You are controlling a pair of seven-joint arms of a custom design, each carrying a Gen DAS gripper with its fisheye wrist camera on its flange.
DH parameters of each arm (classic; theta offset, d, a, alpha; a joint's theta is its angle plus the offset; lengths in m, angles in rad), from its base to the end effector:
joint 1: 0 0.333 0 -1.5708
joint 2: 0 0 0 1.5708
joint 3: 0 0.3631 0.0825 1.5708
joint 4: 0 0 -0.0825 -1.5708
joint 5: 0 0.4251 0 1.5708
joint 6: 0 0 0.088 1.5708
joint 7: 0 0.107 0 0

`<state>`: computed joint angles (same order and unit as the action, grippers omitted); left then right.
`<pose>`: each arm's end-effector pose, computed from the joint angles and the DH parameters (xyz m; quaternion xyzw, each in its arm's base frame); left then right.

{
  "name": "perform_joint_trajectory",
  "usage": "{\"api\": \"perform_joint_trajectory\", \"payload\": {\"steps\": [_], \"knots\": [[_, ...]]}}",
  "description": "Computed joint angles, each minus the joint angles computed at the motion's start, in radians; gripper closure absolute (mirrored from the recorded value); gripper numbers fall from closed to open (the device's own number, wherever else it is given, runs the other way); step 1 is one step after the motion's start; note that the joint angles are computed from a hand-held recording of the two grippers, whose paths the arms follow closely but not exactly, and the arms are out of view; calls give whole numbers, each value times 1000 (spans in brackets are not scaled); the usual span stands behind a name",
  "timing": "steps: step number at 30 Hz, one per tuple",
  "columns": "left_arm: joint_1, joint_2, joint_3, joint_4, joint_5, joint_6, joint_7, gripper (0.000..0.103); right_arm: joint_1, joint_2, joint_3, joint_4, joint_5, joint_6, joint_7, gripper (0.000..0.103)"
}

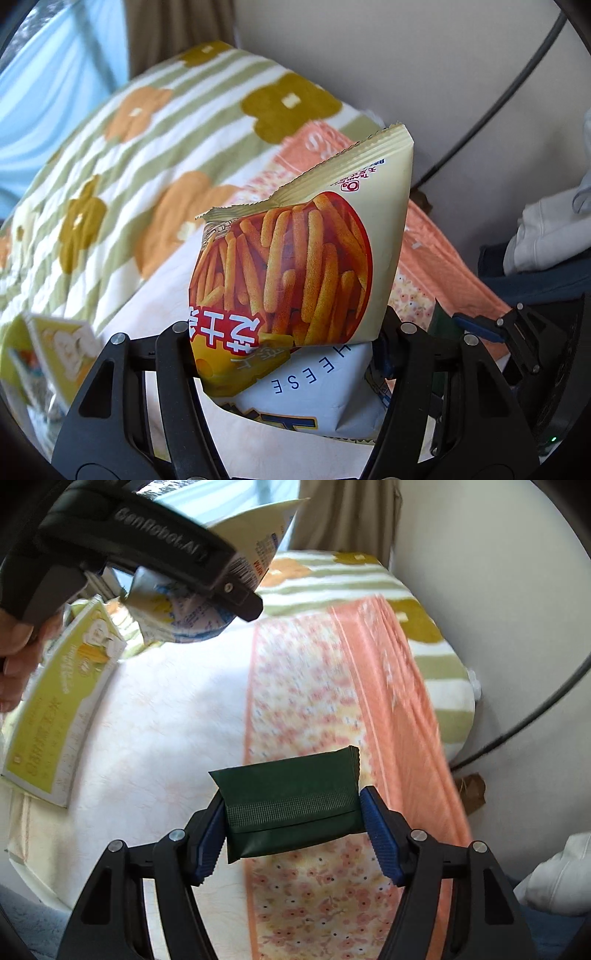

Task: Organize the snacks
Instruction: 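Carry both items over the box and open both grippers to drop them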

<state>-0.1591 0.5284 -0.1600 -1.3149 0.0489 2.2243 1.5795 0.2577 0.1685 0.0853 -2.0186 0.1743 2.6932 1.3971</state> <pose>0.7756 -0.2216 0.5073 -0.5773 0.7934 -0.1646 0.1009 0.6293 0.2161 0.4477 -0.7985 0.5443 -0.1126 0.2311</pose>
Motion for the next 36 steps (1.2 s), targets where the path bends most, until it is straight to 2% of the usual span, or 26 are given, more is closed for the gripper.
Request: {"api": "perform_joint_trajectory", "payload": {"steps": [4, 9, 14, 19, 22, 26, 30, 34, 36], "knots": [[15, -131, 24, -147, 9, 75, -86, 43, -3, -16, 24, 26, 53, 1, -86, 38], [45, -287, 56, -319, 57, 142, -214, 43, 0, -26, 58, 88, 170, -8, -262, 38], [105, -419, 71, -459, 73, 184, -301, 43, 27, -12, 88, 179, 277, -42, -426, 38], [175, -535, 94, -568, 114, 200, -337, 43, 68, 16, 113, 270, 349, -81, -496, 38], [217, -573, 108, -606, 116, 204, -318, 43, 101, 41, 125, 318, 353, -82, -498, 38], [275, -587, 136, -626, 95, 192, -251, 43, 156, 90, 138, 392, 311, -79, -437, 38], [325, -551, 160, -606, 65, 167, -189, 43, 202, 148, 143, 464, 257, -93, -361, 38], [364, -503, 173, -578, -38, 167, -66, 43, 245, 204, 133, 528, 177, -93, -256, 38], [376, -474, 174, -555, -36, 168, -46, 41, 263, 222, 127, 546, 139, -90, -198, 38]]}}
